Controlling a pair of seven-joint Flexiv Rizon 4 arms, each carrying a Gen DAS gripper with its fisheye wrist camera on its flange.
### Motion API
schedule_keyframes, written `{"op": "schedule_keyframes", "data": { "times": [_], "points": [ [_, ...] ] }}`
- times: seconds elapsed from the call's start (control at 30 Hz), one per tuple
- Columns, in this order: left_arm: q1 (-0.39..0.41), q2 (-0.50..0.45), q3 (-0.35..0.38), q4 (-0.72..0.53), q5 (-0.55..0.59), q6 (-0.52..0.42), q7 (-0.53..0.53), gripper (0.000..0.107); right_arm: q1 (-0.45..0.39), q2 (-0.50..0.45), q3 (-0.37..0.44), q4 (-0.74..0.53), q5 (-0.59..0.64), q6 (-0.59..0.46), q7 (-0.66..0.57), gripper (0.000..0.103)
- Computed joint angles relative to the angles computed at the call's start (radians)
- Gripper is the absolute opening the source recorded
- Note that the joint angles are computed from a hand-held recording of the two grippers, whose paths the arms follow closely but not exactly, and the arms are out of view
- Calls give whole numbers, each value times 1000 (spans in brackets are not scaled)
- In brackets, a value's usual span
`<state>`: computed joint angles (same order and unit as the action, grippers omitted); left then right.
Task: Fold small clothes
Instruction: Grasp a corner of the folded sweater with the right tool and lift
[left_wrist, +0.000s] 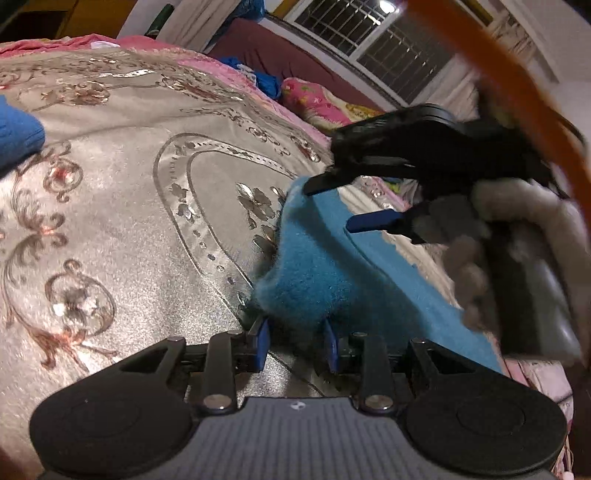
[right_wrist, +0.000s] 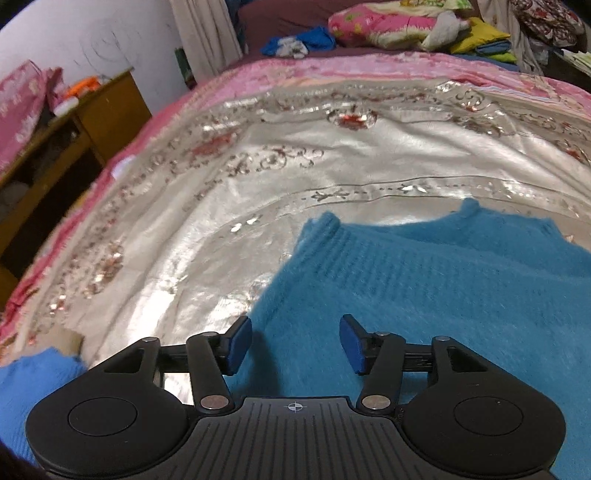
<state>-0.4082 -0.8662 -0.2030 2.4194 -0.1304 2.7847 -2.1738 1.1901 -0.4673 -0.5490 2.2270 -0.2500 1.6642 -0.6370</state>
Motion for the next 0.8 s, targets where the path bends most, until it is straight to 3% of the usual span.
{"op": "schedule_keyframes", "data": {
  "times": [0.2,0.4,0.53,0.57,0.6,0.73,0.8],
  "points": [
    [-46,9,12,-3,-50,0,45,38,-7,-64,6,-127,-108,-197,40,61],
    [-30,0,4,-4,-28,13,37,39,-36,-123,60,-241,-252,-419,11,66],
    [-66,11,11,-2,-82,12,66,40,-43,-132,59,-233,-352,-424,33,67],
    [-76,14,13,-1,-98,13,74,41,-58,-124,74,-231,-361,-432,29,60],
    [-86,16,14,1,-113,15,81,43,-62,-115,74,-224,-388,-443,26,48],
    [-124,22,19,7,-176,41,97,53,-114,-69,108,-187,-453,-415,30,30],
    [-141,17,22,9,-199,72,101,65,-141,-43,128,-174,-469,-397,57,24]
  ]
}}
